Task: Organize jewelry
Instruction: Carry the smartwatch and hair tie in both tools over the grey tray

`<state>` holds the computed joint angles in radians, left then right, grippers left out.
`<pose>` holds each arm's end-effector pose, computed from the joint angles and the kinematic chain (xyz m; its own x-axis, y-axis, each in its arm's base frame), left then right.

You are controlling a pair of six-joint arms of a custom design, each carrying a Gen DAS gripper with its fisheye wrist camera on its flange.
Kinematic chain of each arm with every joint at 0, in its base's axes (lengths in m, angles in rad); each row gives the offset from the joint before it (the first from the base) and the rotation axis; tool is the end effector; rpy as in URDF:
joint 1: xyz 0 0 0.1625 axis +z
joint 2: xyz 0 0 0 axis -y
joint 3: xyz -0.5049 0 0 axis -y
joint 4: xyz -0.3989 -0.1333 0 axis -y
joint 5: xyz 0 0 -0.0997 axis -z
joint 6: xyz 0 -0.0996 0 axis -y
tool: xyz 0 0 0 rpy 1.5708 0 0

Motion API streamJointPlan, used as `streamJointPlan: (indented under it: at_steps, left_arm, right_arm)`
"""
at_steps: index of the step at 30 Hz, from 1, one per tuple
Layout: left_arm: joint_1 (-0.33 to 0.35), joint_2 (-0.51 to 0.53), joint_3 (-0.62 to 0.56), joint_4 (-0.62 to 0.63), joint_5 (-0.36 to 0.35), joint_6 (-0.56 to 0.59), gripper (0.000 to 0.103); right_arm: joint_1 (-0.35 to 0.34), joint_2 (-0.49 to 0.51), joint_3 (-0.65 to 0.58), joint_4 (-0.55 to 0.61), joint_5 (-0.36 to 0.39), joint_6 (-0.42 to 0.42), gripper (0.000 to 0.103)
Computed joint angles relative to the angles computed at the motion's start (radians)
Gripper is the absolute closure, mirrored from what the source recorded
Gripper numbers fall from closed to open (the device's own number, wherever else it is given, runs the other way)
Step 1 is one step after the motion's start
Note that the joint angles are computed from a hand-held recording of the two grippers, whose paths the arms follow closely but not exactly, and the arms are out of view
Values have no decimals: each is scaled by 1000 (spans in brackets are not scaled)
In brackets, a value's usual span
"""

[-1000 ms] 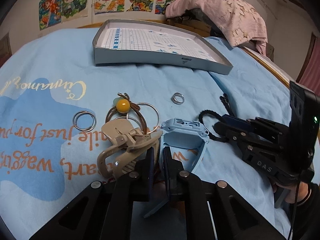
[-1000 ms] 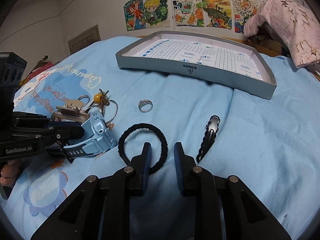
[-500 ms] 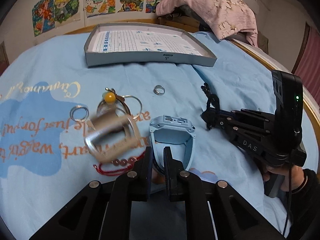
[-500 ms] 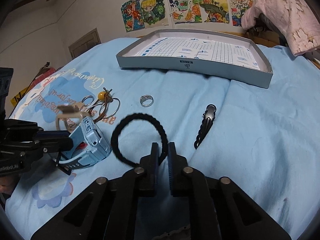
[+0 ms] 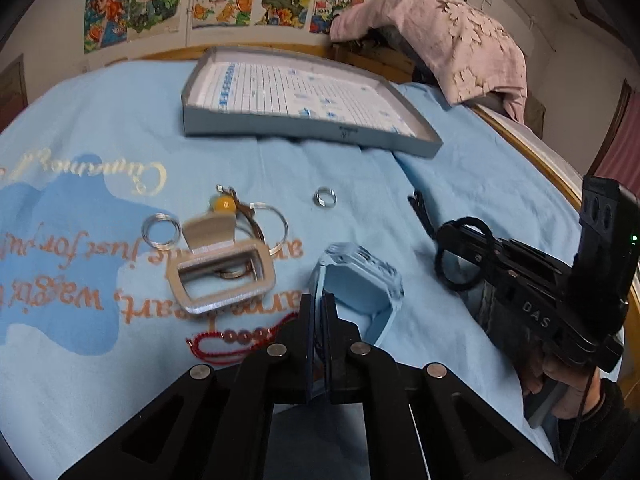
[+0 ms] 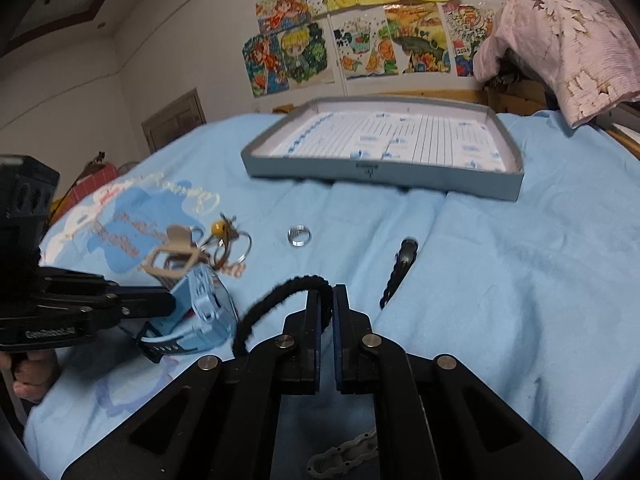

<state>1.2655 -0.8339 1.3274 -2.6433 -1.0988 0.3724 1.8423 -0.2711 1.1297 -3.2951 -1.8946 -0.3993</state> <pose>-0.0769 -0.8382 0.3277 -0.7694 0.3188 -0.5536 0.5706 0.7325 -0.3712 0.3349 -0.8240 0.0105 -0.8338 -0.2619 0.4861 -0.5405 0.5672 -0.6215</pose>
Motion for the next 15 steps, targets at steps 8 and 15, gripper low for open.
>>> streamJointPlan:
  at_steps: [8, 15]
  left_arm:
    - [-19, 19, -45, -85, -8, 70, 100]
    - [-26, 118, -252, -106, -20, 116, 100]
  right_arm:
    - [11, -7, -37, 17, -12, -1, 98]
    - [17, 31, -205, 109, -33, -17, 98]
